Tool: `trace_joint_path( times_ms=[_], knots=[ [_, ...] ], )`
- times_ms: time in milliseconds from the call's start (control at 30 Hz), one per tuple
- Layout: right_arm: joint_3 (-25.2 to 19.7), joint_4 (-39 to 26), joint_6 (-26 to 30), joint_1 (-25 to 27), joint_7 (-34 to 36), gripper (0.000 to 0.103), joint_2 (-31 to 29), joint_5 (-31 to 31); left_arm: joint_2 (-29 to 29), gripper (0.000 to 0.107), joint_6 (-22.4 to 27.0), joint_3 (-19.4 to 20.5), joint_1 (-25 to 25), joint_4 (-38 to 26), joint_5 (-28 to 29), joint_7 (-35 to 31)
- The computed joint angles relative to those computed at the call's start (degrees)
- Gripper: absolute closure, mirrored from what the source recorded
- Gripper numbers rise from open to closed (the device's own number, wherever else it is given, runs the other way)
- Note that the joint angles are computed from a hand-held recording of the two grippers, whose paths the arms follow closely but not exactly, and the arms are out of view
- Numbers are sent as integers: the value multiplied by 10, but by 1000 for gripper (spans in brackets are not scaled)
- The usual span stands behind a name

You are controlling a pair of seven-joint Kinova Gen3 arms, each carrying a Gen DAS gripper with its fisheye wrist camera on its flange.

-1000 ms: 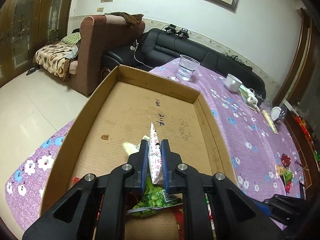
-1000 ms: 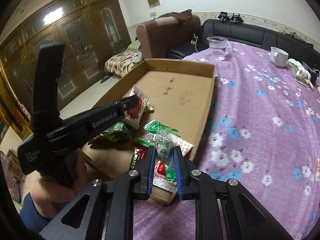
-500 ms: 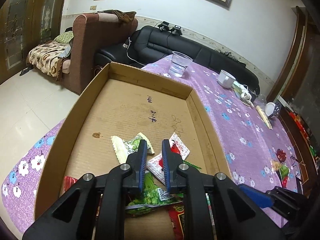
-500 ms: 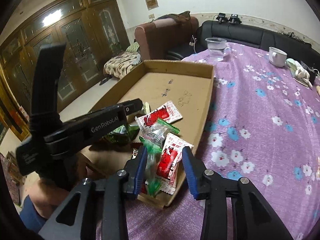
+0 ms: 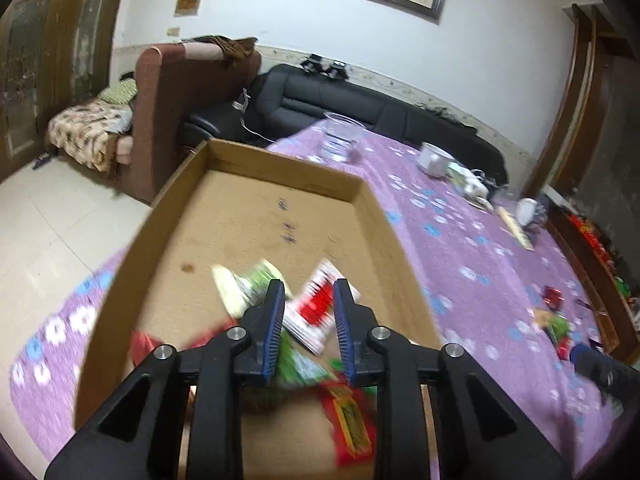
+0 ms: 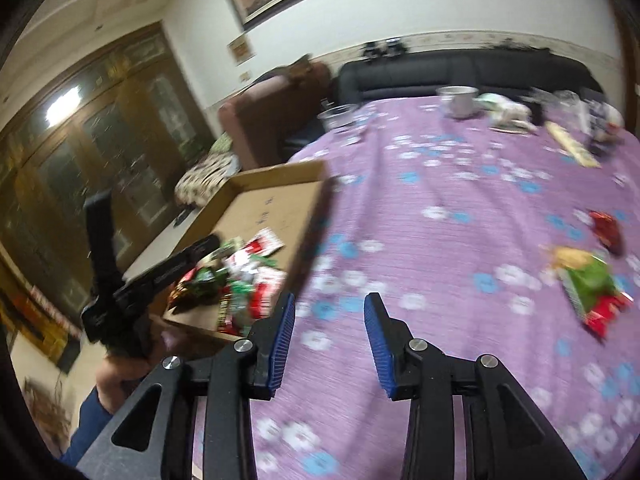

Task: Organize snacks
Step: 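Move both tools back over the remaining snacks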

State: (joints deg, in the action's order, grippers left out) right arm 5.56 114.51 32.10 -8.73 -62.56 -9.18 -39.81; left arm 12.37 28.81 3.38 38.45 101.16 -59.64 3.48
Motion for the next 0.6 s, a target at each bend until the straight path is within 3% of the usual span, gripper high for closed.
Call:
trace_joint_path(
  times_ms=[200,300,367,500,600],
  knots=[
    [69,5,22,70,-48,64,-23,14,-22,84,-13,22,8,-25,65,-99],
    [102,-23,55,111,-66,64,5,17,-16,74,-7,95,-42,-60,104,-169],
    [119,-50,81,141,-65,64,38,3,-1,73,-6,148,-76,-87,127,-216],
    [112,-129,136,184,-85,64,125,18,68,73,39,255,-113,-184,147,-309],
    [93,-161,136,199,-98,65,171,26,137,73,87,320,-115,-261,128,-371]
  ],
)
